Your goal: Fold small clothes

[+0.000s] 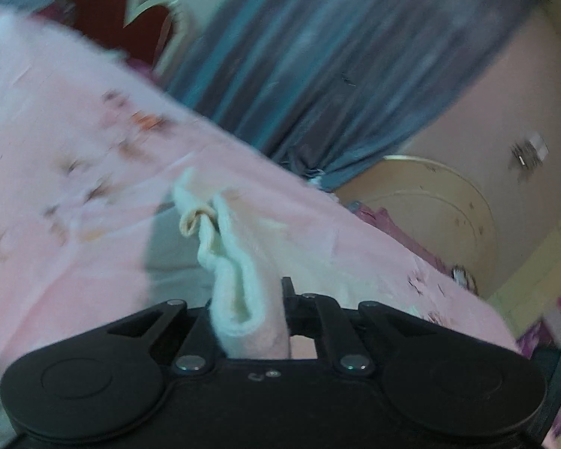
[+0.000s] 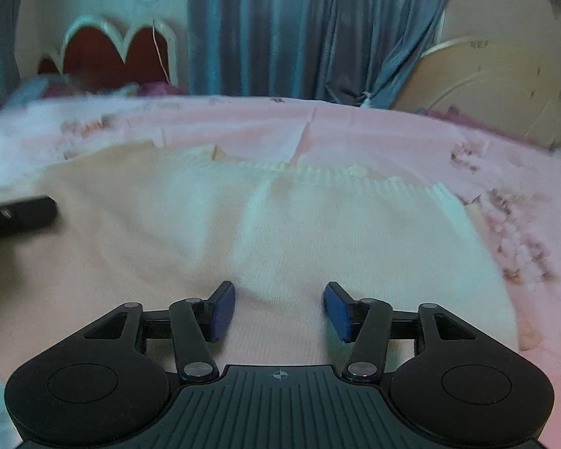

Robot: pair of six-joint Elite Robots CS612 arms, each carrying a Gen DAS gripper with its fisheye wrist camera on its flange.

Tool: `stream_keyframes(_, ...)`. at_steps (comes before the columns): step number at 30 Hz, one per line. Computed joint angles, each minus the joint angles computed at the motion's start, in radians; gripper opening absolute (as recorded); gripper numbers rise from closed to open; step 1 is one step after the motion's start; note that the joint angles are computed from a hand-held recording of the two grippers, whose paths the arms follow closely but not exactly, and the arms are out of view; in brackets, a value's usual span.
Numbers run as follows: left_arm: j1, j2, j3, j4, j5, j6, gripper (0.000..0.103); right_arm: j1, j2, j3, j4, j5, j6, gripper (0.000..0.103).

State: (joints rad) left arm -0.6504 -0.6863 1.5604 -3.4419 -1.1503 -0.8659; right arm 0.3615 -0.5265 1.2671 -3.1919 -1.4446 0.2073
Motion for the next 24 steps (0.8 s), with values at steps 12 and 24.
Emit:
stream_keyframes(12, -0.068, 0.084, -0.247, 0.194, -0.193, 0.353, 0.007, -0.143, -0.086, 0.196, -0.179, 0.129, 0.205, 0.054)
stream_keyframes(24, -0.122, 0.071, -0.207, 0.302, -0.262, 0.516, 0.052, -0.205, -0.081, 0.205, -0.14, 0.406, 0.318, 0.054)
